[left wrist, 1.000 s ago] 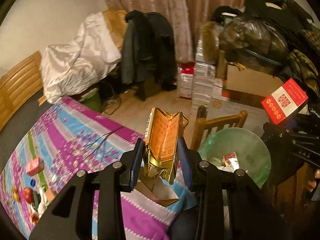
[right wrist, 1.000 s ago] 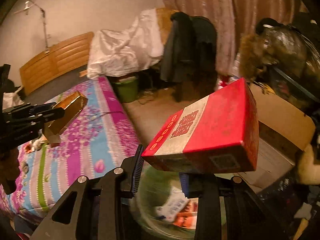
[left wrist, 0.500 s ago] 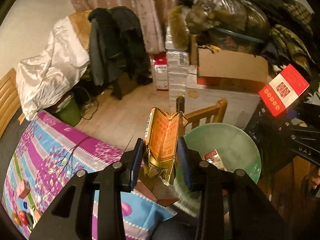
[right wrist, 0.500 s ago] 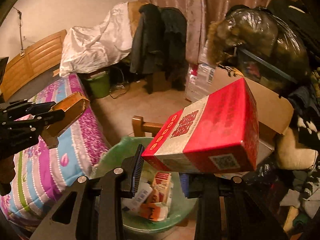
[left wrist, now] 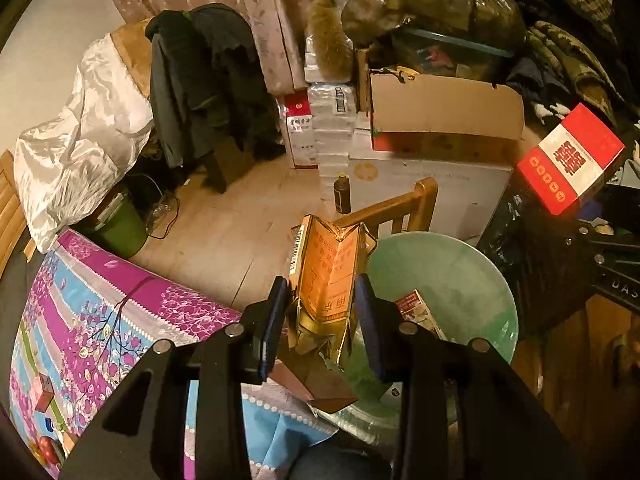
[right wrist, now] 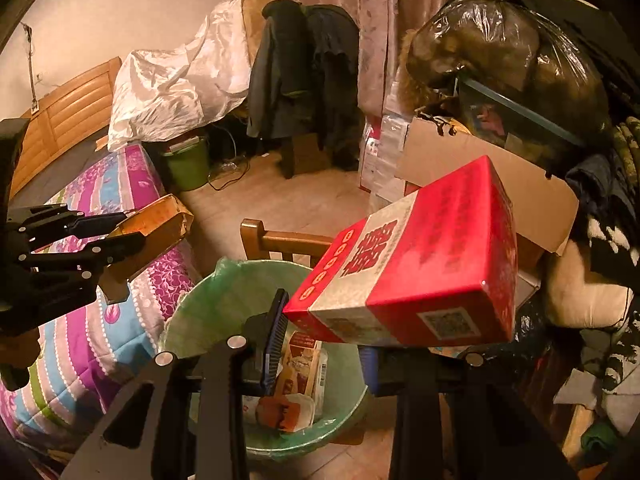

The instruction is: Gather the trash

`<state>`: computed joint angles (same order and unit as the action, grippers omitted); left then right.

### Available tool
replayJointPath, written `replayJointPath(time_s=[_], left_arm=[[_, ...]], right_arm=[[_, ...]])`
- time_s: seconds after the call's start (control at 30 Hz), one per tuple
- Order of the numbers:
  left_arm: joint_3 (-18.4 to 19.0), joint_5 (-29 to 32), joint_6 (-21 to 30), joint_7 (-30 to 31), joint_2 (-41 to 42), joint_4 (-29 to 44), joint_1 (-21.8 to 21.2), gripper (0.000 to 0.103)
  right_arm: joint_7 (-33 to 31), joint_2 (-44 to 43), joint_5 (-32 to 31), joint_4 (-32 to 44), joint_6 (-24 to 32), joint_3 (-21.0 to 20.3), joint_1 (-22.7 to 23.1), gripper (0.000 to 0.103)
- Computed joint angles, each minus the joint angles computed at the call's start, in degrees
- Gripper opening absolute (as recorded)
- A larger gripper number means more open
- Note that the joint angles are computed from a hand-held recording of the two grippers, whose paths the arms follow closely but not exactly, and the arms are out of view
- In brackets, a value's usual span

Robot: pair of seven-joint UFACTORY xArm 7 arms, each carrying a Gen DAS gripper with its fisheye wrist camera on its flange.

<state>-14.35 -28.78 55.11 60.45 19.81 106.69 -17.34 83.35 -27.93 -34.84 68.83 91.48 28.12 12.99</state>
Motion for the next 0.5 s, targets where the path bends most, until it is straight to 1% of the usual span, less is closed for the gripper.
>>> replayJointPath(time_s=[0.33,0.5], left_arm=[[0.0,0.9,0.1,-0.3,0.2,-0.3,-0.5,0.034],[-0.1,1.2,0.1,0.0,0.1,-0.9,-0.7,0.034]], right_arm=[[-1.6,1.5,1.0,-0.5,-3.1,-1.2,1.0,0.034],[-2.6,2.6,0.9,0.0,-3.7,-1.7,1.6,0.034]])
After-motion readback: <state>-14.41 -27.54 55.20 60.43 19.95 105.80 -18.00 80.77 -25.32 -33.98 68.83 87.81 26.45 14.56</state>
